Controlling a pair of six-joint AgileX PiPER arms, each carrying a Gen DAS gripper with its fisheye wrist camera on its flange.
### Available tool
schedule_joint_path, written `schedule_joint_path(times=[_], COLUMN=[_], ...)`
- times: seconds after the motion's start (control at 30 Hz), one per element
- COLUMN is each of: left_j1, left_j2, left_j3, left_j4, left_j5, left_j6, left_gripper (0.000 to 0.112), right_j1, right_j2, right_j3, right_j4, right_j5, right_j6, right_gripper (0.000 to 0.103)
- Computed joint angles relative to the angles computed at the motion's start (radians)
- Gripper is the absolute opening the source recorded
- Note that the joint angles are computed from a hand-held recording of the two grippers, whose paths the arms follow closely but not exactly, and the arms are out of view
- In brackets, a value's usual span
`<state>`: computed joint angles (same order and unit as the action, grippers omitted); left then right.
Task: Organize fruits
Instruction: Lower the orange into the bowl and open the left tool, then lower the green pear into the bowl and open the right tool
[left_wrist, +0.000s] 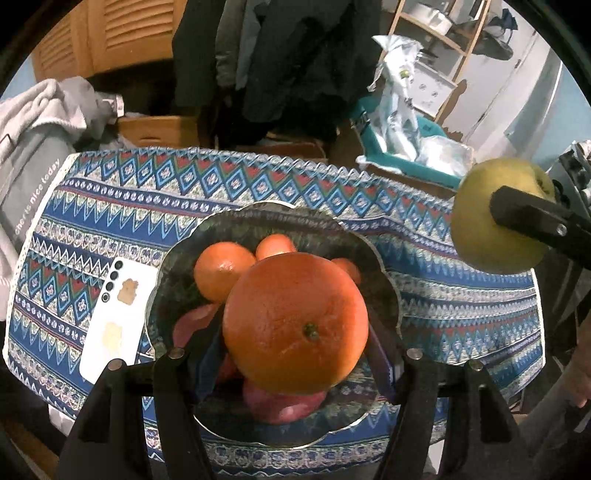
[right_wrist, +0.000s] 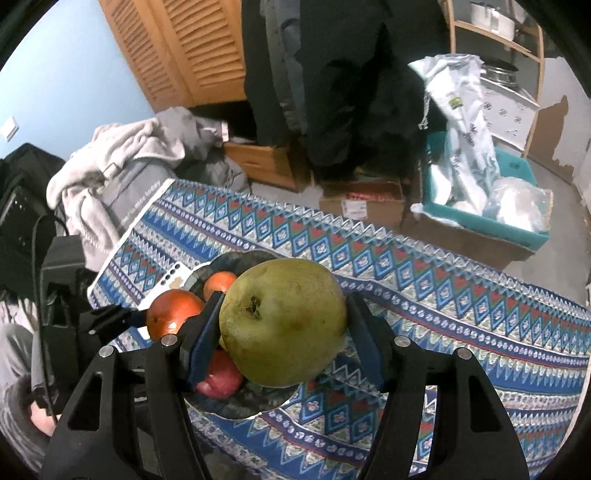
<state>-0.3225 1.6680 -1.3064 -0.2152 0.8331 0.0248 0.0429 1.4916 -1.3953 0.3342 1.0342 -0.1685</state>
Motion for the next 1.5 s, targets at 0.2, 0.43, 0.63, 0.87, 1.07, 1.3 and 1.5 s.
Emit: schedule_joint_path(times=[0.2,0.43,0.63,0.87,1.07,1.3,1.5], left_j1=[0.026,0.052,0.061,0.062,0.086,0.109,0.115], left_j2=[0.044,0.069,0.075,0.045,-0.005,-0.043,-0.067], left_j3=[0.002,0.003,0.011,0.018,0.039,0.059,0.060], left_j4=[-0.010,-0.037,-0.078,-0.043,-0.036,-0.018,-0.006], left_j5=[-0.006,0.008,0.007,0.010,0.019,0.025,0.038], left_j6=[0.004,0.021,0.065,0.053,0.048,0.015,-0.001], left_gripper=[0.069,0.069,0.070,0.072,0.072,0.072,0.072], right_j1=[0.040,0.077,0.098,0.111,0.117,0.133,0.153], right_j2=[0.031,0.056,0.082,0.100,0.122,0.149,0.170], right_j3=[0.006,0.008,0.013,0.039,0.065,0.097,0.128], right_j4=[-0.021,-0.045,-0.048,-0.036,-0.028,-0.012,-0.017], right_j5=[-0.008,-0.020,-0.018,-0.018,-0.029,-0.041,-0.062], right_j6=[0.034,0.059,0.063,0.055,0.059,0.054,0.062], right_gripper=[0.065,0.065,0.065,0.065,0.065,0.065,0.066])
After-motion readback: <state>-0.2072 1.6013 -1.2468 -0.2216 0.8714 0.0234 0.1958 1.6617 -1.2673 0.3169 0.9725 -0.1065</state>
